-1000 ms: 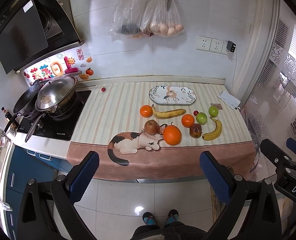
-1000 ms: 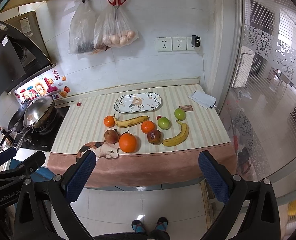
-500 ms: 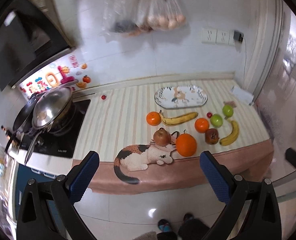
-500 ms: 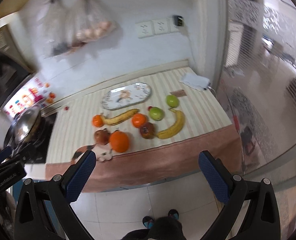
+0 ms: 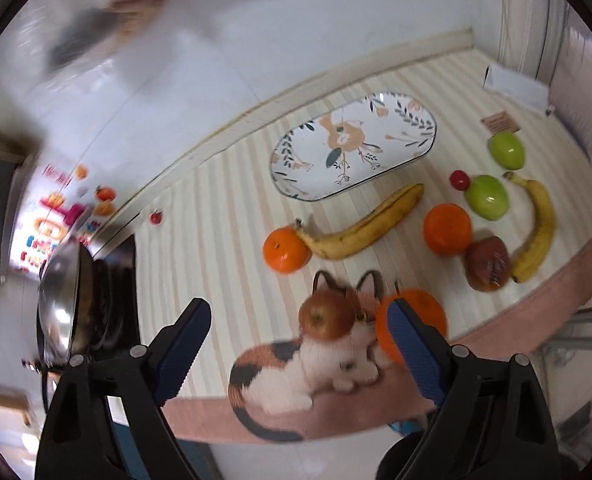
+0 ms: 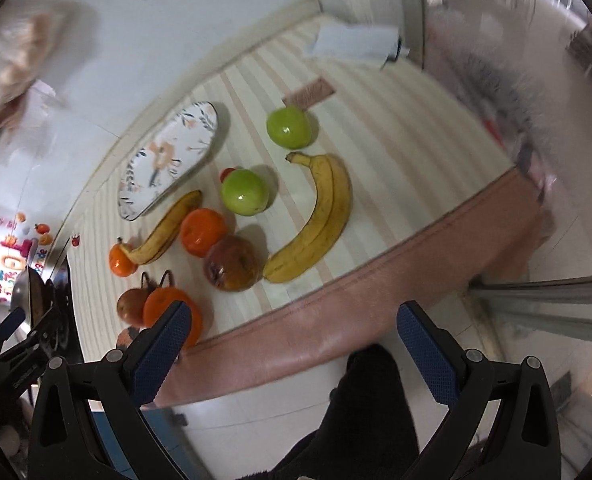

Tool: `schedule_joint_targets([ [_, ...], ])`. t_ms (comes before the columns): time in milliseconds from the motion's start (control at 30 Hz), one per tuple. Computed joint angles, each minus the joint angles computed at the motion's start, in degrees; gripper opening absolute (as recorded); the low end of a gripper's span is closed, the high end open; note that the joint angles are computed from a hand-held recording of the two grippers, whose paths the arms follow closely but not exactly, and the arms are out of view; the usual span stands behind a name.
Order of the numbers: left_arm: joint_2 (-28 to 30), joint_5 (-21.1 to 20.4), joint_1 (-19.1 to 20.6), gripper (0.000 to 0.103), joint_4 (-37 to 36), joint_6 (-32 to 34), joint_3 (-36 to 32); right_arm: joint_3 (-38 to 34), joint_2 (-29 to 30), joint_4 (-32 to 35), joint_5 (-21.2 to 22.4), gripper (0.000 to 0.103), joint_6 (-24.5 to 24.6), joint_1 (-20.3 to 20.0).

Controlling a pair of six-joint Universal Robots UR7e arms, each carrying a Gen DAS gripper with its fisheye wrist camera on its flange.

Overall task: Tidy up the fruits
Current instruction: 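Reach the left tool to one banana while the right tool reaches the other banana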

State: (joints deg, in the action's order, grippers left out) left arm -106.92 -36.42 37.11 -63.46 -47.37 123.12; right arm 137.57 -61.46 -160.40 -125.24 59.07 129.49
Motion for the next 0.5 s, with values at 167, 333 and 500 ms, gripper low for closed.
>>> schedule_joint_targets([
  [167, 10.8, 2.8, 9.5, 0.090, -15.6, 15.7, -1.1, -0.3, 3.9, -6.0, 2.5, 0.103, -5.8, -9.1],
  [333, 20.0, 3.9, 15.6, 0.086, -24.2, 28.3, -3.0, -2.3, 7.5, -6.4, 2.9, 0.103, -9.5, -14.7],
  [500, 27.2, 4.5, 19.5, 0.086, -27.5, 37.5, -4.9, -2.9, 9.6, -8.1, 4.4, 0.103, -9.7, -18.5],
])
